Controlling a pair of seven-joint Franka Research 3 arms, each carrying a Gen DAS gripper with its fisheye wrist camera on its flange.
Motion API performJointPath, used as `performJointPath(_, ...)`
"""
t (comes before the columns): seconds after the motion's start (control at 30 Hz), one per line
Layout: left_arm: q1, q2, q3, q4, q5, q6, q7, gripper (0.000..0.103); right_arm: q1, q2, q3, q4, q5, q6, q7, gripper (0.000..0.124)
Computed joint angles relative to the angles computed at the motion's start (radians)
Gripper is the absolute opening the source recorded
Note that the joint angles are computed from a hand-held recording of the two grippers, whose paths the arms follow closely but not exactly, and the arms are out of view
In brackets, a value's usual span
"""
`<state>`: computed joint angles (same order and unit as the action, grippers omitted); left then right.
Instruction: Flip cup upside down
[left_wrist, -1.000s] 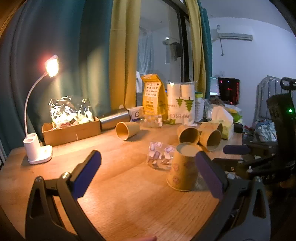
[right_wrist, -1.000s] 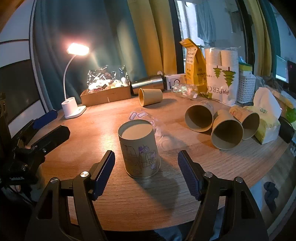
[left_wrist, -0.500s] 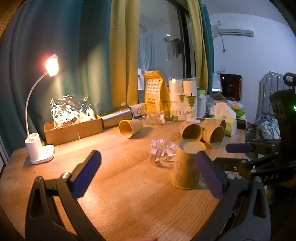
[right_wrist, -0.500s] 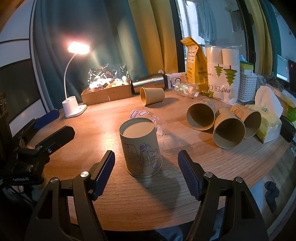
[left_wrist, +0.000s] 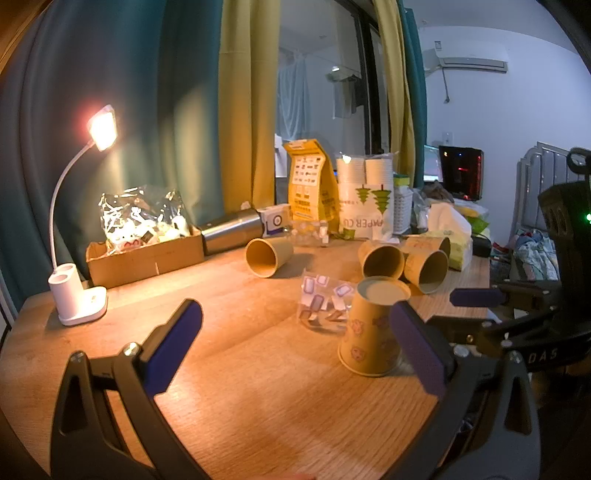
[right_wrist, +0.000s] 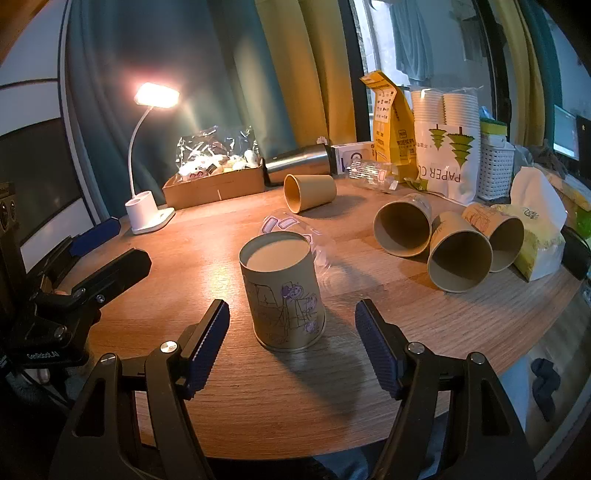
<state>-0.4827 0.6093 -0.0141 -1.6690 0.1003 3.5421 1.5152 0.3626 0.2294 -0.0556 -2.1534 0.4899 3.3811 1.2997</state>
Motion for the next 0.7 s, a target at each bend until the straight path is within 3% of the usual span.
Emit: performJointPath(0.7,-0.011,0.002,0.008,0.001,-0.015,-0.005,0.007,0.103,-0.021,-0.006,0.018,-0.008,-0.017,-0.001,0.017,0.074)
